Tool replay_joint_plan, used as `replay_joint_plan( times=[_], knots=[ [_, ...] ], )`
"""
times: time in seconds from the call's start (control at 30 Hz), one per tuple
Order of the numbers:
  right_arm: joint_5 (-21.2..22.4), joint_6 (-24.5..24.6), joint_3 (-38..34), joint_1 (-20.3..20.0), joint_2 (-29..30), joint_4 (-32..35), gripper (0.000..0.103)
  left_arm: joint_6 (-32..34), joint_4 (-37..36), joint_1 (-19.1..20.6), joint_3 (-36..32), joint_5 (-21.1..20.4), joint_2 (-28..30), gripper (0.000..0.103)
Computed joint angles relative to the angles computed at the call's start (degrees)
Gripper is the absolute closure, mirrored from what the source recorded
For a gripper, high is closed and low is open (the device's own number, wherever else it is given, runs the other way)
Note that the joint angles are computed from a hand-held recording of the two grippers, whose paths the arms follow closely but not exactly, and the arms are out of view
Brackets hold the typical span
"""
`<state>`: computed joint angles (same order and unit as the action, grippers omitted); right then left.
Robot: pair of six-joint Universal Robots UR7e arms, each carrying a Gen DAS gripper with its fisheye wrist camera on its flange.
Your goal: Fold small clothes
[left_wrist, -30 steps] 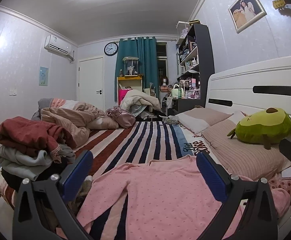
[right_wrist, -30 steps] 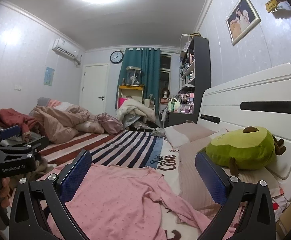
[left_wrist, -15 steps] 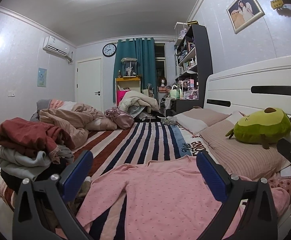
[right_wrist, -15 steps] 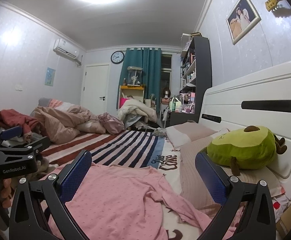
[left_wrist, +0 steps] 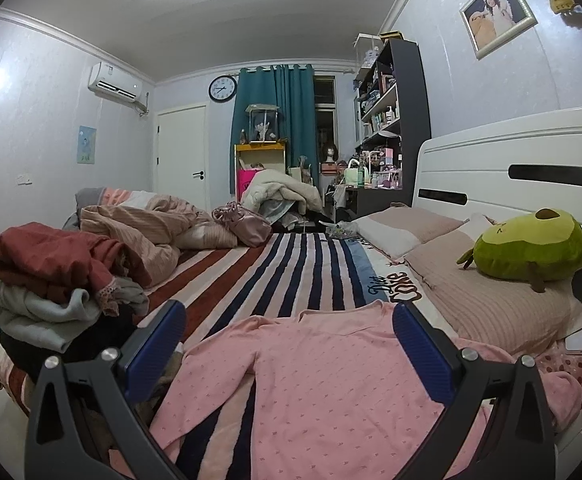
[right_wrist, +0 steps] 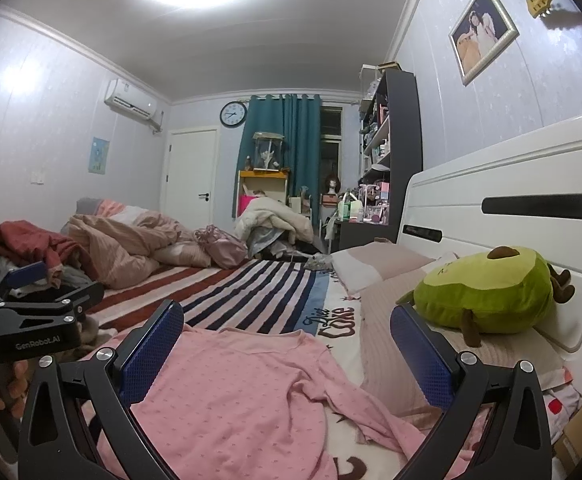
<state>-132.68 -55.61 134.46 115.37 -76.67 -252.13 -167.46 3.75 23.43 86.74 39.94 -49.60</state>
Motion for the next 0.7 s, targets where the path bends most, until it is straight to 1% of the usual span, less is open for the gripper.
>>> replay_joint_plan(
  times=[0.17,0.33,0.43,0.57,0.67,0.7],
  knots=[
    [0.31,0.93,0.19,-0.34,-0.7,1.28,0.0,0.77,-0.57,0.11,-0.45,-0.49,0.62,0.001],
    [0.58,1.1,0.17,-0.84,-1.12,2.65,0.0,-0.01,-0.59,0.44,-0.6,-0.61,0.96,0.001],
    [1.05,1.76,0.19,-1.32,-1.35,3.17,0.0,0.7,-1.02,0.81,-0.13,0.59,0.69,0.001],
    [1.18,2.21,0.1,-1.64,-1.15,3.15,0.0,0.25,0.41,1.49,-0.99,0.98,1.15,0.001],
    [2.57,5.93,0.39,-3.05,-1.88,6.81,0.0,-1.02,-0.05,2.85,-0.6,2.76,0.78,0.001],
    [2.44,6.07,0.16,-3.24,-1.49,6.99,0.0,-0.43,-1.42,3.53,0.14,3.97,0.33,0.001]
  ],
)
